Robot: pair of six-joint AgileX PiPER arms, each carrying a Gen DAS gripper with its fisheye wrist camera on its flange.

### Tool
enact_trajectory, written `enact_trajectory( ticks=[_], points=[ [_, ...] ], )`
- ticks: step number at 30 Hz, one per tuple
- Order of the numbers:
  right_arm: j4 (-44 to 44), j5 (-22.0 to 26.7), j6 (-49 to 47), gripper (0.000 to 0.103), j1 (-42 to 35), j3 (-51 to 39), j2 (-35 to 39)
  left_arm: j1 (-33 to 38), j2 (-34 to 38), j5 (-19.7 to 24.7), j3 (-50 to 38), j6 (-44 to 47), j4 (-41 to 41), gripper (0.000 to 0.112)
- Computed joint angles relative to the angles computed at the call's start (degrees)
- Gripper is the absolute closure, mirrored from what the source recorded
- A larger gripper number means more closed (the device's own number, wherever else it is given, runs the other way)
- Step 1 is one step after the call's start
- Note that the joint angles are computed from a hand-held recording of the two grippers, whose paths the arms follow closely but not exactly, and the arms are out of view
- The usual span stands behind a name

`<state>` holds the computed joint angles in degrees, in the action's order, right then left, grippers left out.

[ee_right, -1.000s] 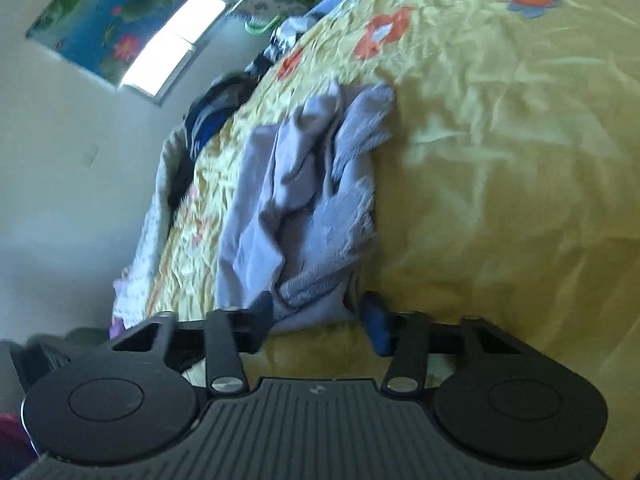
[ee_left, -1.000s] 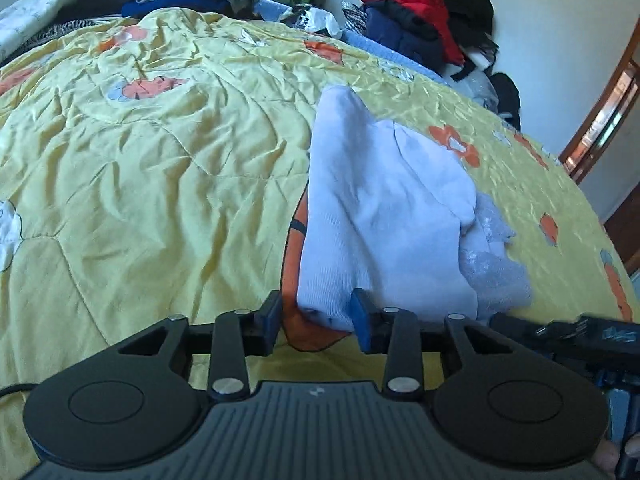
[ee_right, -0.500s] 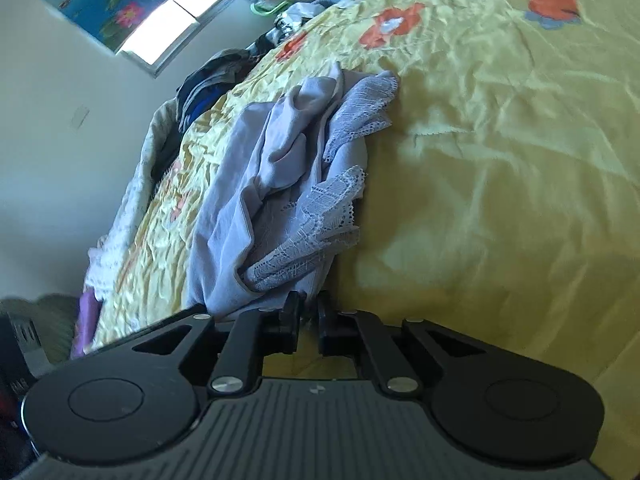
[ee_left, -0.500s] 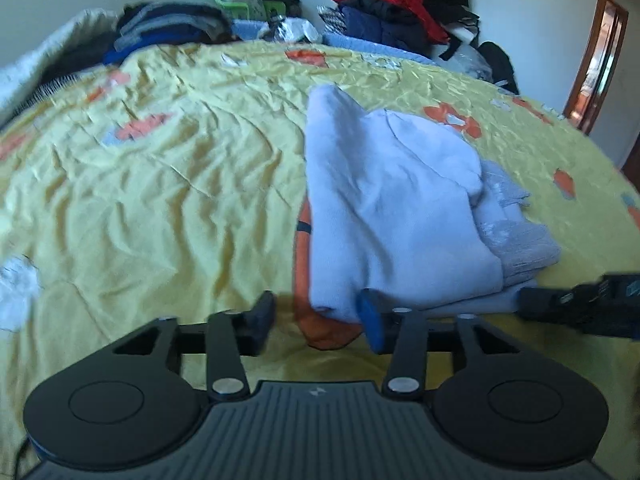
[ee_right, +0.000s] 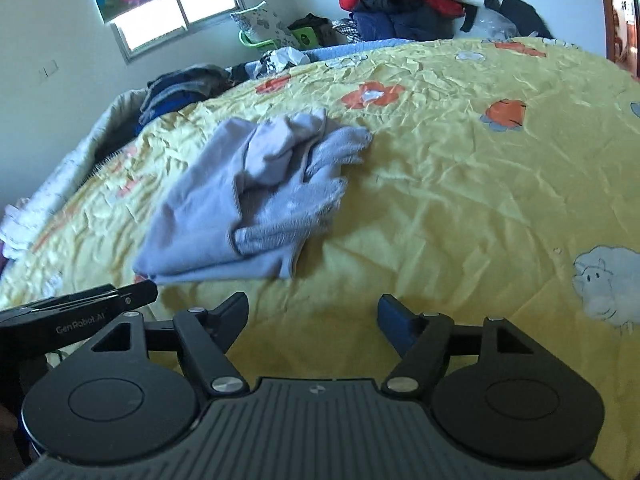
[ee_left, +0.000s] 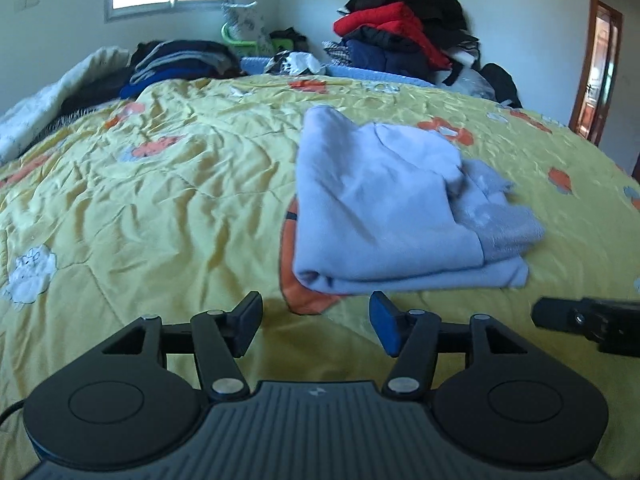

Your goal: Fold small clothes

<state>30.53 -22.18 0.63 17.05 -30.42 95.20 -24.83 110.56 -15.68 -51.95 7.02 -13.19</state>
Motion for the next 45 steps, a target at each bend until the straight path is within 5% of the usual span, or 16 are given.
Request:
enact_trajectory(
  ticks=[3,10,14,16,34,45],
  points=[
    [10.0,-2.7,-8.7,0.02,3.2,-1.4,1.9,-1.5,0.8,-4.0,1.6,4.4,-3.6,0.052],
    [28.1,-4.0,-25.4,0.009,7.8,-5.5,4.5,-1.4,0.6,-3.2,1.7,6.7,-6.7,0.039],
    [28.3,-3.9,-25.4,0.001,8.1,-6.5,5.6,-1.4,1.2,-2.6,0.8,9.3,-11.1,0.026],
    [28.2,-8.4,-24.7,0.001,10.1,-6.3,7.6,-1.4,1.4,-2.3,0.4,9.7,-11.3,0.022],
    [35.5,-11.2,-30.2,0.001,12.3,-7.8,9.4,0.0,1.3,-1.6,0.9,3.8,-4.8,0.014],
    [32.9,-11.8,-26.3,0.001,12.1,-6.4,8.8,0.1,1.6,-0.6,0.1,4.0,-4.3,0.011]
  ],
)
